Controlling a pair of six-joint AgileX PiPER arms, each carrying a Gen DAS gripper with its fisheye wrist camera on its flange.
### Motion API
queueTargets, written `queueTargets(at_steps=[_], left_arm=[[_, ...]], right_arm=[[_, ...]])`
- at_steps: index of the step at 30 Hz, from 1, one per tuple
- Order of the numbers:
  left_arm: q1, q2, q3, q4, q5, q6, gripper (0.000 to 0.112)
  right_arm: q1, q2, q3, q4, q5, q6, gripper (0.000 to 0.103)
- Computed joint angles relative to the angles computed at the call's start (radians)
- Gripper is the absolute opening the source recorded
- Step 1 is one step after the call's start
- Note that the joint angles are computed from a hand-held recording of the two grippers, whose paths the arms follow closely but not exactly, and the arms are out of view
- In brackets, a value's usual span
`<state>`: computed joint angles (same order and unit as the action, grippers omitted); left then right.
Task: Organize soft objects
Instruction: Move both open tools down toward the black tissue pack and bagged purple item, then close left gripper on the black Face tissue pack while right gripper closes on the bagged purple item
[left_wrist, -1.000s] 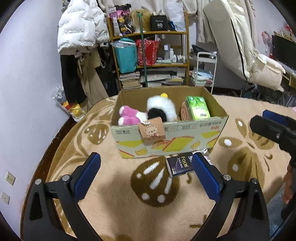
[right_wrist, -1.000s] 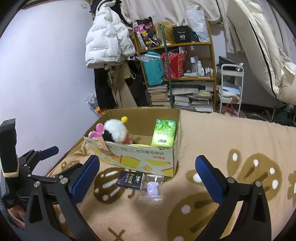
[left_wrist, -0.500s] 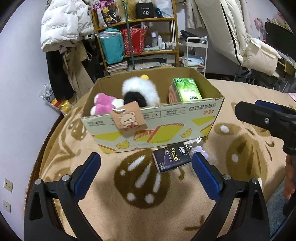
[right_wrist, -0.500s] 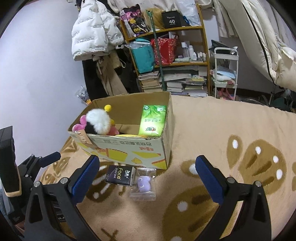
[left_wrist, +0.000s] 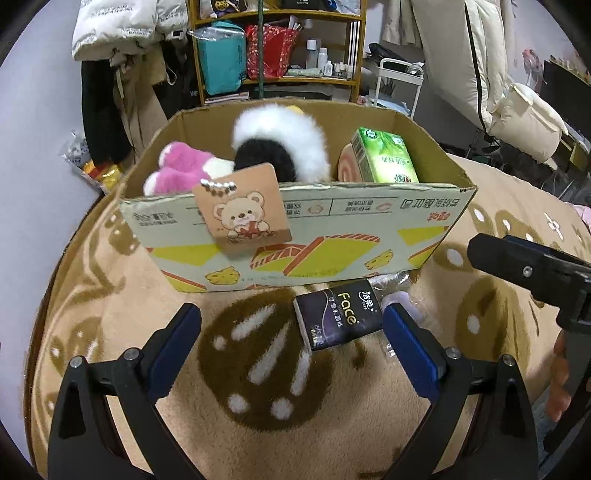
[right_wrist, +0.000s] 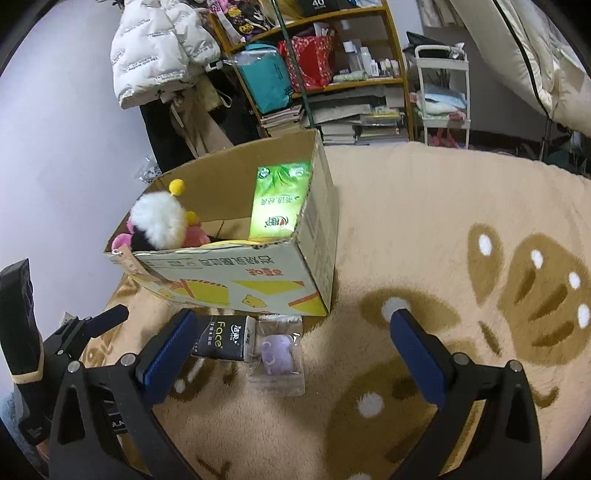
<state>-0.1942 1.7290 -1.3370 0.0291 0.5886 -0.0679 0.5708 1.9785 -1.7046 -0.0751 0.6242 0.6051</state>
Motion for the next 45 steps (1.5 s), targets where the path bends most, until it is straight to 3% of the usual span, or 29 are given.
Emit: queueTargets(at_steps=[12,31,37,40,45], left_arm=[[0.047,0.082,-0.053,-0.237,0.019,0.22,0.098],[-0.017,0.18,-0.127,-0.162,0.041,0.201,0.098],[-0.044,0.219,-0.17,-0.101,0.056,0.136,0.098],[-0.068,0.24,-0.193,0.009,0.067,0.037,0.098],[-0.054,0.26,-0.222,-0.033,0.089,0.055,0.098]], right_arm=[[-0.034,0.068,-0.046,0.093,0.045,-0.046,0.103],[-0.066,0.158,-0.119,0.171,0.095,-0.097,0.103],[-0.076,0.162,-0.114,0.192,0.088,-0.102,0.103],[-0.079,0.171,-0.125,0.2,0.101,-0.109,0.103],[-0.077,0.189,-0.147,0.201,0.126,-0.113,0.103]])
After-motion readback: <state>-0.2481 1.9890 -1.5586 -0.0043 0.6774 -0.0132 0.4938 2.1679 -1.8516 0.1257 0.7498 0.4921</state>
